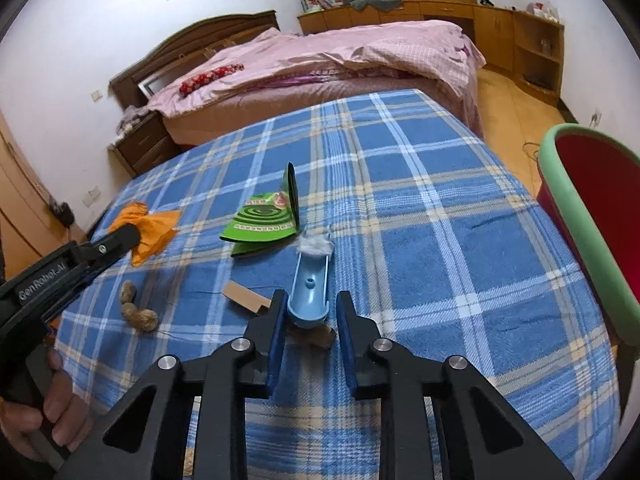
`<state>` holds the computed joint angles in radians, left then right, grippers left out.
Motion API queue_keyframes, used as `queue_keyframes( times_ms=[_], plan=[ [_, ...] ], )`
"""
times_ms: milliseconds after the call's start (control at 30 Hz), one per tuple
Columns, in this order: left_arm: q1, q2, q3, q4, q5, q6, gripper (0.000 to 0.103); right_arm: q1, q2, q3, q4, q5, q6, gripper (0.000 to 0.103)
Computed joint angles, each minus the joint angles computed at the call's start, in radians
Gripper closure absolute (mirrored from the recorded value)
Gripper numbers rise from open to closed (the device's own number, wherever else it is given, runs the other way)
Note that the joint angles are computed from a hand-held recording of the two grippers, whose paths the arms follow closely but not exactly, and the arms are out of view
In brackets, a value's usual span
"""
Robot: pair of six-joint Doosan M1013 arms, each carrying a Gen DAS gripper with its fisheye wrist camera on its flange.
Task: Collect trash
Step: 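Grasp the orange bag with the left tool while the right tool grasps the blue plastic piece, then lift both held items and carry them toward the red bin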
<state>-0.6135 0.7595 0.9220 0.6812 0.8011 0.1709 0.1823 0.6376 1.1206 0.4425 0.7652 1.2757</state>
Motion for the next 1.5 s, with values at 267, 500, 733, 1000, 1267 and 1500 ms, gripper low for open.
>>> queue_keyframes(
  times_ms=[267,500,733,1000,1267,1500],
  plan=[
    [-0.006,0.003,-0.007,0.017,0.007,0.001,0.078,-0.012,-0.028,0.041,0.058,-0.029,-0.062,0.086],
    [-0.021,-0.008,-0.007,0.036,-0.005,0.012,0.078,-0.03,-0.08,0.108,0.122,-0.085,-0.132,0.086],
    [-0.036,-0.017,-0.018,0.021,-0.03,0.042,0.078,-0.064,-0.117,0.154,0.182,-0.122,-0.151,0.086],
    [-0.043,-0.01,-0.048,-0.13,-0.111,0.158,0.078,-0.108,-0.165,0.218,0.274,-0.174,-0.192,0.086],
    [-0.066,0.027,-0.129,-0.176,-0.092,0.25,0.078,-0.149,-0.192,0.255,0.335,-0.207,-0.216,0.086],
    [-0.077,0.068,-0.211,-0.236,-0.074,0.335,0.078,-0.181,-0.204,0.274,0.357,-0.228,-0.213,0.086]
  ],
)
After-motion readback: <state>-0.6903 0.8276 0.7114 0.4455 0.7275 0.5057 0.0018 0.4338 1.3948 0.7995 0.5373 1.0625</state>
